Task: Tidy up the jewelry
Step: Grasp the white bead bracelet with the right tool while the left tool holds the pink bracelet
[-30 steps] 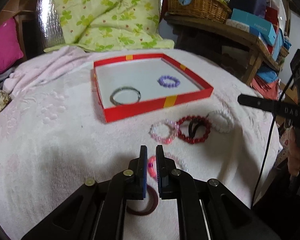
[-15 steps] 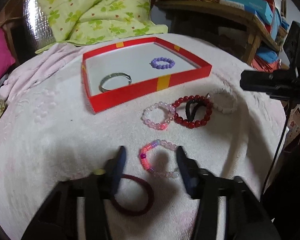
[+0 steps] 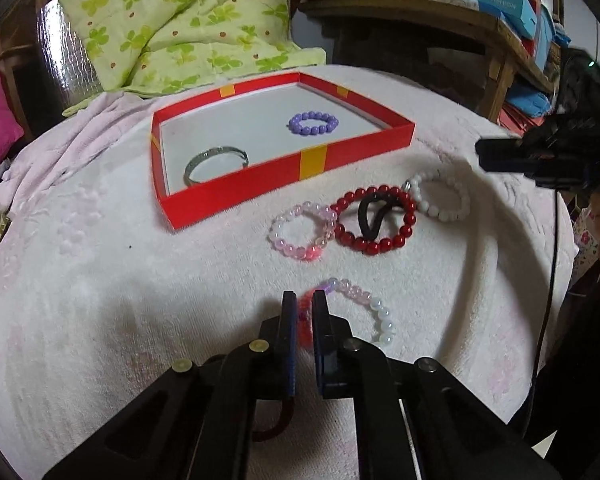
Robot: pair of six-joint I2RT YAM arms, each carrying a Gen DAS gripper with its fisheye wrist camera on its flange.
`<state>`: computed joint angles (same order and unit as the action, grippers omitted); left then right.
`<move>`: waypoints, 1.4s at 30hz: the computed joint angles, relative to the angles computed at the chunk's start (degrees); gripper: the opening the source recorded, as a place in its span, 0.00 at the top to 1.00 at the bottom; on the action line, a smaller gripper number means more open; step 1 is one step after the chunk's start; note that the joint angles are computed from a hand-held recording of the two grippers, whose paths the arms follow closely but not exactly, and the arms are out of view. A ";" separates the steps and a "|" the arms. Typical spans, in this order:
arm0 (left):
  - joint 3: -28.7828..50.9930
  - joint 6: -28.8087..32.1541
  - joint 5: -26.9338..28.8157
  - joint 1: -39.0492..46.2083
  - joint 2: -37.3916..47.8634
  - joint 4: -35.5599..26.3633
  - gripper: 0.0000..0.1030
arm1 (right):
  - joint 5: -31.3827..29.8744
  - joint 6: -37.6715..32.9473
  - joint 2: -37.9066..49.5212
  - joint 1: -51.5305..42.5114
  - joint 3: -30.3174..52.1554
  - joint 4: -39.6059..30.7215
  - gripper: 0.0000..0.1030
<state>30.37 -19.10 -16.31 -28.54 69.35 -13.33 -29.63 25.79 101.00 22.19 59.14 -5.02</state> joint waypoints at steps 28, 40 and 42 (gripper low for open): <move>0.41 -1.66 0.44 0.70 0.72 1.59 0.93 | 17.78 -10.06 2.15 5.43 2.60 -2.94 0.90; -1.76 -2.75 -2.42 2.82 -10.51 1.76 0.93 | 11.34 -5.56 -2.98 2.32 -1.77 4.34 0.90; -1.92 -2.67 -2.34 3.25 -11.78 1.58 0.93 | 10.69 -4.85 -3.70 2.17 -2.27 5.17 0.90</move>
